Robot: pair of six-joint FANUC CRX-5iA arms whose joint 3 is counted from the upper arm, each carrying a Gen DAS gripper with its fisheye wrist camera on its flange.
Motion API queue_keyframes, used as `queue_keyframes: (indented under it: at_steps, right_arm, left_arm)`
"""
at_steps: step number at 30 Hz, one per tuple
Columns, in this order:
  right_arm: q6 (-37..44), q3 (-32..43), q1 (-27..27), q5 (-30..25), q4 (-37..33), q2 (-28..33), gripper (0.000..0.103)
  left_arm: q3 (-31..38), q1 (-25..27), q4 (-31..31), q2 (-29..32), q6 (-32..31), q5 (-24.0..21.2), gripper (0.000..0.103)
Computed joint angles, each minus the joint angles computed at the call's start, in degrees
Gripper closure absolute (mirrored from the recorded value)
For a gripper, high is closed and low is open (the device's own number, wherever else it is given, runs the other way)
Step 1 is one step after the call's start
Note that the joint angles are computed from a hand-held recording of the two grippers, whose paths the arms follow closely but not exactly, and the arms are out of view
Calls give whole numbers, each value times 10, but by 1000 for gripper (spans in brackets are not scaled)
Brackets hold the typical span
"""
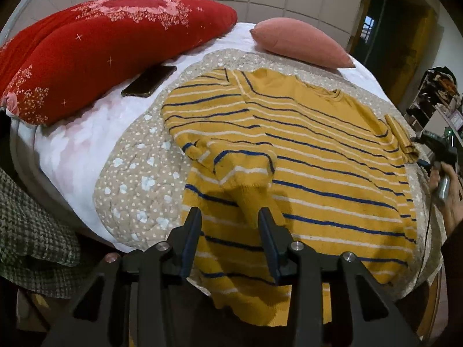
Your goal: Fold small clothes
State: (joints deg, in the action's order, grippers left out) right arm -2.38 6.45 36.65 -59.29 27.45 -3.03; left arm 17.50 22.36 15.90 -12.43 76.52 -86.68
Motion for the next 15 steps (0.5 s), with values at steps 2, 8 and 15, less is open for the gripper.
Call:
queue_keyframes:
  at_steps: [2,8,15]
  right_arm:
    - [-23,-16,-18,55,8,0,40]
    - [5,0,-47,69,33,-13,97]
    - [-18,38,-56,-213,167,-32,97]
  left_arm:
    - [10,-11,-18,8,12,-3,64]
    - [44,-25,-55,28,36,-2,64]
    - [48,-5,-44,34,47,16,64]
